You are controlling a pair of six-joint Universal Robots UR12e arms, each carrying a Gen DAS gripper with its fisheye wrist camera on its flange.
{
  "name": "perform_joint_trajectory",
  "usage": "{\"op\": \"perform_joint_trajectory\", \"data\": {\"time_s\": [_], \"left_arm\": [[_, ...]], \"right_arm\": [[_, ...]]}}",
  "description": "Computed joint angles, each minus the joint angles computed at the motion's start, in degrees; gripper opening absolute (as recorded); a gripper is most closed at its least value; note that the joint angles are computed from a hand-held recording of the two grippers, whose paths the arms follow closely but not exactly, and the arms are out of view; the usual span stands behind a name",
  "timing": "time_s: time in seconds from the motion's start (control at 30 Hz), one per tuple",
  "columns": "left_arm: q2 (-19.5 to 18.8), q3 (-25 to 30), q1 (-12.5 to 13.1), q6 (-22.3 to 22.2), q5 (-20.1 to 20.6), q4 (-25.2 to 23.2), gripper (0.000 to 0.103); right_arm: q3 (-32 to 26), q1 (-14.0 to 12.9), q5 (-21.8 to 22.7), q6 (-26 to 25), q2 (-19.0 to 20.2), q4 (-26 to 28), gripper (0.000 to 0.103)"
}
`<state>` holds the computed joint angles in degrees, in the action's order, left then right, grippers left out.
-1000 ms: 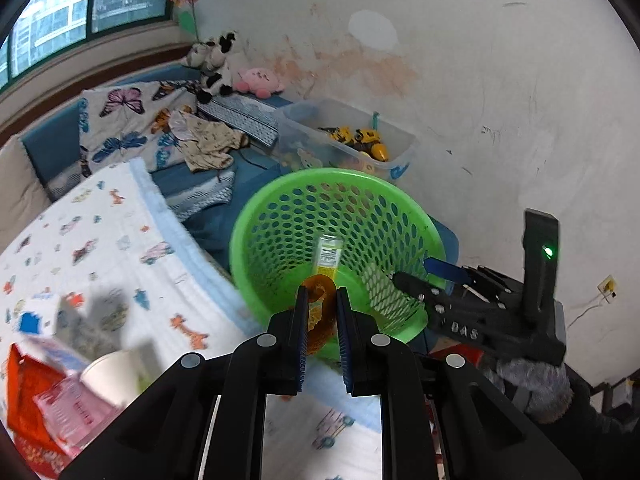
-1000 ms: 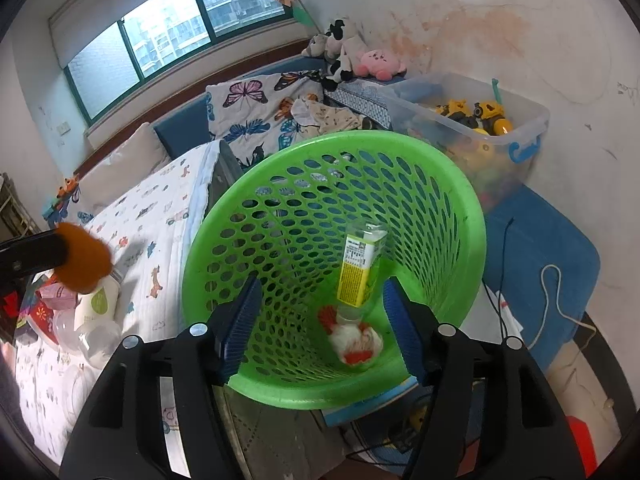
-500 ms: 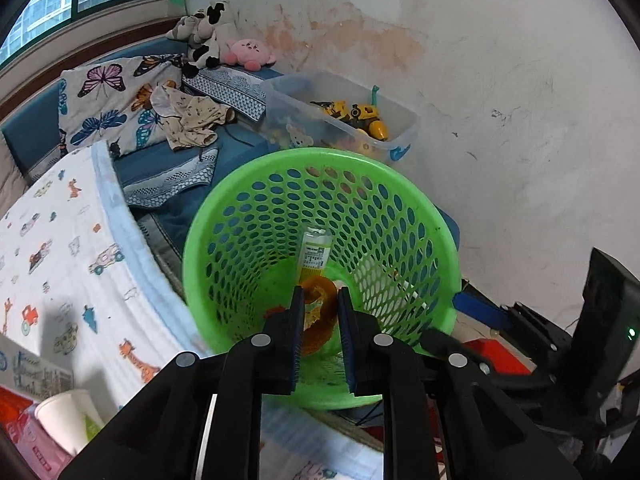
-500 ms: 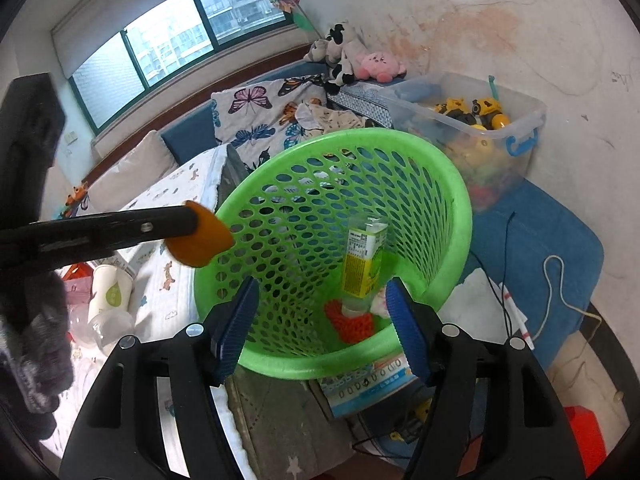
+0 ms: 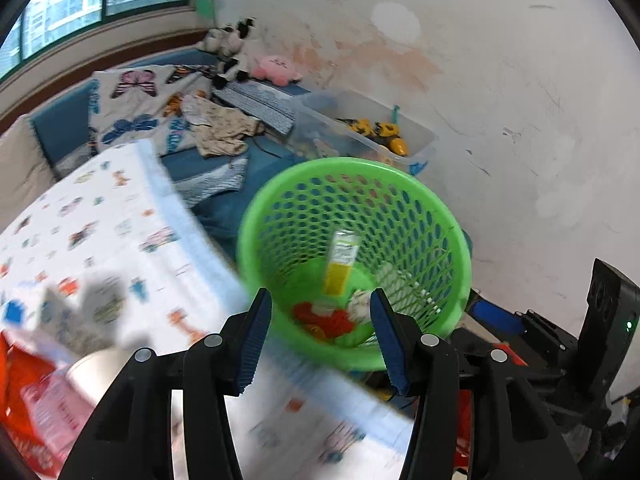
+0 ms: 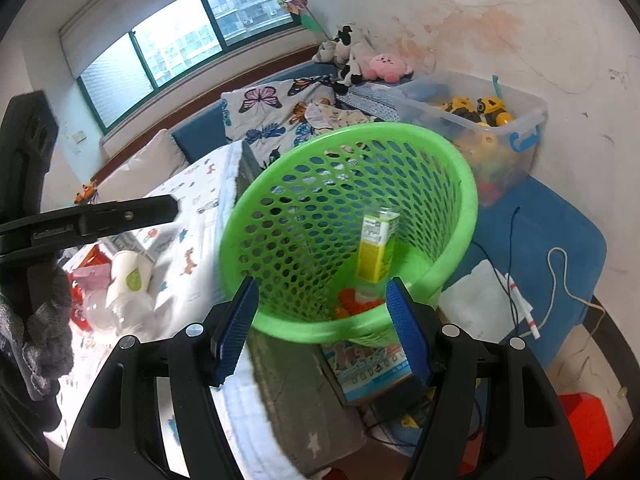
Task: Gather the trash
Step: 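Release the orange peel into the green basket with the left tool, then return to the table and grasp the clear plastic bowl rim with the left tool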
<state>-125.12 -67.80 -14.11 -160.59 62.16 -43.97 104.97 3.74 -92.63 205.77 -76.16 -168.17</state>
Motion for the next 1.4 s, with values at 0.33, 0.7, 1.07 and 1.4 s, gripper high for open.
{"op": "perform_joint_trajectory", "data": {"time_s": [0.33,0.7,1.07,1.4], "left_arm": [[7.09,-11.54,5.25,-0.91,0.93,6.92,0.051],[11.56,-20.67,10.24,-2.95,5.10,10.59,0.055],[11.87,-23.99,12.17,-4.28,6.12,8.34,0.055],[10.87,-24.13,12.04,-4.35,7.56,6.70,0.031]], "right_arm": [[-0.67,2.27,0.77,-0.78,0.35,-0.54,0.068],[-3.11,4.39,2.75,-2.30,2.01,-0.30,0.070],[-5.24,5.82,4.66,-4.30,3.42,1.25,0.071],[-7.93,7.14,7.15,-7.31,5.44,3.40,0.072]]}}
